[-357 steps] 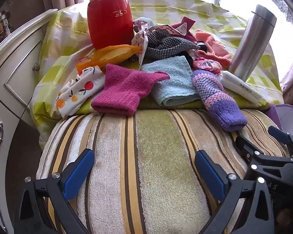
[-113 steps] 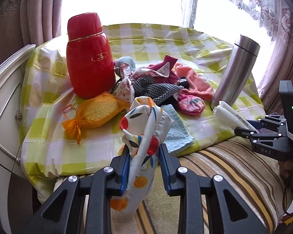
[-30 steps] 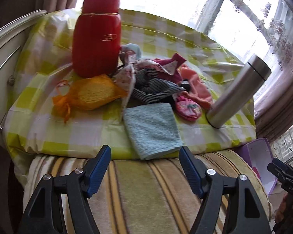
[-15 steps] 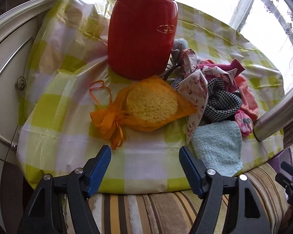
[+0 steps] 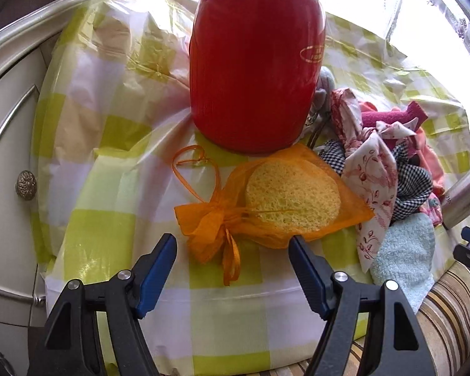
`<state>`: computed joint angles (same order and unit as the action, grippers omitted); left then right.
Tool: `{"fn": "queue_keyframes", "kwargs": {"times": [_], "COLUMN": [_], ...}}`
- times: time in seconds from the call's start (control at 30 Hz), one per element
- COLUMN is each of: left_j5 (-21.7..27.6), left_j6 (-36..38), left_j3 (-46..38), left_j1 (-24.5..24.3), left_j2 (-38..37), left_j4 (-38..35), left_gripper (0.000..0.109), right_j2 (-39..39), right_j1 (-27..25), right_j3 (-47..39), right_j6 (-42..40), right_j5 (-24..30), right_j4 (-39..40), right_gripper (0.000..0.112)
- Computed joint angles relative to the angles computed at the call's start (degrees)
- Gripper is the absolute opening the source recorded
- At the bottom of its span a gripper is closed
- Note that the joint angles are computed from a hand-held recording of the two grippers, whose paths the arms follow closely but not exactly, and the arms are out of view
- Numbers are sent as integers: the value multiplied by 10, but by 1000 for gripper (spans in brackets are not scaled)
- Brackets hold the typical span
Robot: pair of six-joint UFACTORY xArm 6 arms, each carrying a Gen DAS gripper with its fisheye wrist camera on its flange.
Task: Organize soft objects
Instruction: 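Move both tools back over the remaining items on the bed, then grasp the orange mesh sponge bag with the left tool while the right tool grasps the pink round pouch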
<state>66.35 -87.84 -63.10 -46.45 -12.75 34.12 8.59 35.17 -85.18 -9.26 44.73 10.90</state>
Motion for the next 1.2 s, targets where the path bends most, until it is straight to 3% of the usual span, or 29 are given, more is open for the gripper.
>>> {"fn": "queue_keyframes", "kwargs": {"times": [0.1, 0.2, 0.27, 0.4, 0.43, 0.47, 0.6, 0.73, 1.0, 1.07, 1.2], "left_j5": [-10, -10, -35, -109, -141, -166, -199, -213, -203, -194, -173], "left_j6": [2, 72, 118, 109, 109, 110, 108, 69, -114, -166, -225], "left_j3": [12, 3, 10, 60, 77, 89, 100, 105, 103, 104, 98], "left_j1": [-2, 10, 29, 63, 70, 73, 67, 43, -27, -46, -79], "left_j2": [-18, -4, 1, -23, -33, -41, -47, -50, -72, -82, -91], "left_j4": [26, 15, -13, -41, -46, -49, -60, -53, 51, 83, 120], "left_gripper": [76, 77, 77, 74, 61, 54, 16, 11, 9, 9, 9], "right_j2": [26, 53, 71, 88, 94, 100, 121, 145, 174, 173, 140], "right_j1": [6, 11, 14, 17, 18, 18, 21, 20, 19, 19, 22], "right_j3": [-29, -57, -78, -98, -105, -110, -133, -160, -188, -186, -142], "right_j6": [26, 44, 50, 64, 69, 70, 79, 95, 92, 92, 78], "right_j5": [-4, -1, 3, 8, 8, 10, 18, 29, 31, 25, 2], "right_j4": [-22, -40, -46, -55, -61, -63, -73, -80, -79, -80, -67], "right_gripper": [75, 76, 76, 76, 77, 77, 77, 78, 78, 69, 62]}}
